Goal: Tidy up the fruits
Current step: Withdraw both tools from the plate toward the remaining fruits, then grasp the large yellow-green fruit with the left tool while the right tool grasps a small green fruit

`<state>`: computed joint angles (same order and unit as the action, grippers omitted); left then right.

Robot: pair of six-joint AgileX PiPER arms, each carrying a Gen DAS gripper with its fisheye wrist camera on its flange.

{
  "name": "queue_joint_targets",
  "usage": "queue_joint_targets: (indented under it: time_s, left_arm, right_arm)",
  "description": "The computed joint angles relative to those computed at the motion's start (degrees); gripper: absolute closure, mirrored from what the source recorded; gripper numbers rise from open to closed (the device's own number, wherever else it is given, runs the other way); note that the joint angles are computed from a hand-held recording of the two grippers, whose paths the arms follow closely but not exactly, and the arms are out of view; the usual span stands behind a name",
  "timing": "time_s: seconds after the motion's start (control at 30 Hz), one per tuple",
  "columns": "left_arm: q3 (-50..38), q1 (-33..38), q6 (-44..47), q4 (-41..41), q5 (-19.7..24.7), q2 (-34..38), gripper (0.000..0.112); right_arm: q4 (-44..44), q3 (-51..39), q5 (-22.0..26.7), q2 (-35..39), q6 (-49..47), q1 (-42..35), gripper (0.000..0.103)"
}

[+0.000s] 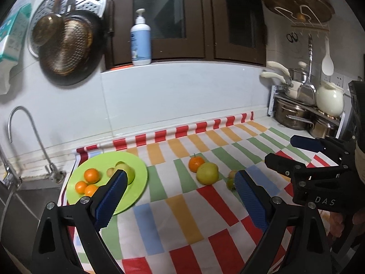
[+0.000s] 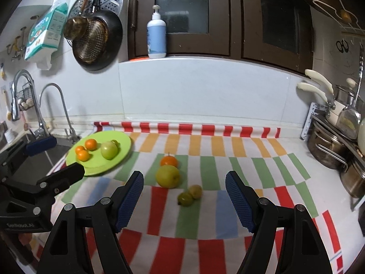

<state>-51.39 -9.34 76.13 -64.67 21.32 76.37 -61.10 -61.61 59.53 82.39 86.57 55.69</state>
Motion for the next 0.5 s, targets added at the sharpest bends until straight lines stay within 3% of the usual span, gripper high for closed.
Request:
queue_joint_targets:
  time_s: [0.13,0.23,0.43,0.5]
  left_arm:
    - [-0.65,-1.09,7.84,-5.51,-0.31,2.39,0.016]
    - [-3.16,-0.92,9.79,-5.79,2.03,5.96,0.016]
    - [-9.20,-1.28,8.55,-2.74,5.49,13.16,0.023]
    - [-11.90,-1.51,6.13,-0.36,7.13,15.96,0.030]
  right_arm:
    - [1.03,1.86,-1.79,-0.19,-0.08,-1.87,0.028]
    - [1.64,2.48,-3.82,0.60,0.18,-3.47,0.029]
    - [3.58,2.55,-9.02,3.28,-0.26,-7.52,0.036]
    - [4.85,2.43,-11.31,4.49,-0.84,-9.31,0.038]
